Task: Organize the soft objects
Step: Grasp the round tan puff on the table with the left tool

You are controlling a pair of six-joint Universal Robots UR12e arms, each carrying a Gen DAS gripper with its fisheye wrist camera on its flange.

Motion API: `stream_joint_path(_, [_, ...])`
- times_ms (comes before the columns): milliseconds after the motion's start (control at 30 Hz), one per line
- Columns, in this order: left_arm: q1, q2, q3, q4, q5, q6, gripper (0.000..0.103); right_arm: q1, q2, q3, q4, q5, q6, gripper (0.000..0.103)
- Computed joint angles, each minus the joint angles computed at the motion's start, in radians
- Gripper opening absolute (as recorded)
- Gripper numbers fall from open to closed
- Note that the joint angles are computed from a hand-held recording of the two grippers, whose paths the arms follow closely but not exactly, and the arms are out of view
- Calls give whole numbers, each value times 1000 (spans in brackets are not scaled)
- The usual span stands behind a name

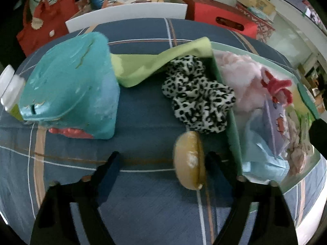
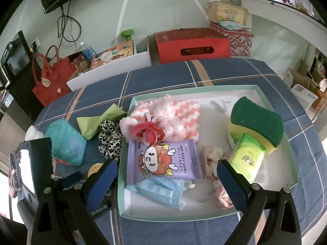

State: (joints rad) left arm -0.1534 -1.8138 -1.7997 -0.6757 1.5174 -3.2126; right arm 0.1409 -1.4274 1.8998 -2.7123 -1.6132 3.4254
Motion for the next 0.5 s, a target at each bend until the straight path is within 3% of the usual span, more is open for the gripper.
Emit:
stream_joint_path(200, [7,6,-2,9,-88,38,36,8,5,-5,-9,-8,-11,100])
stream_joint_path(400, [14,15,0,29,-109,23,18,18,12,-12,-39,-3,-33,100])
stream_joint_path(500, [22,39,-14,57,-72,8,17,23,17,-13,-76,23,-55,100])
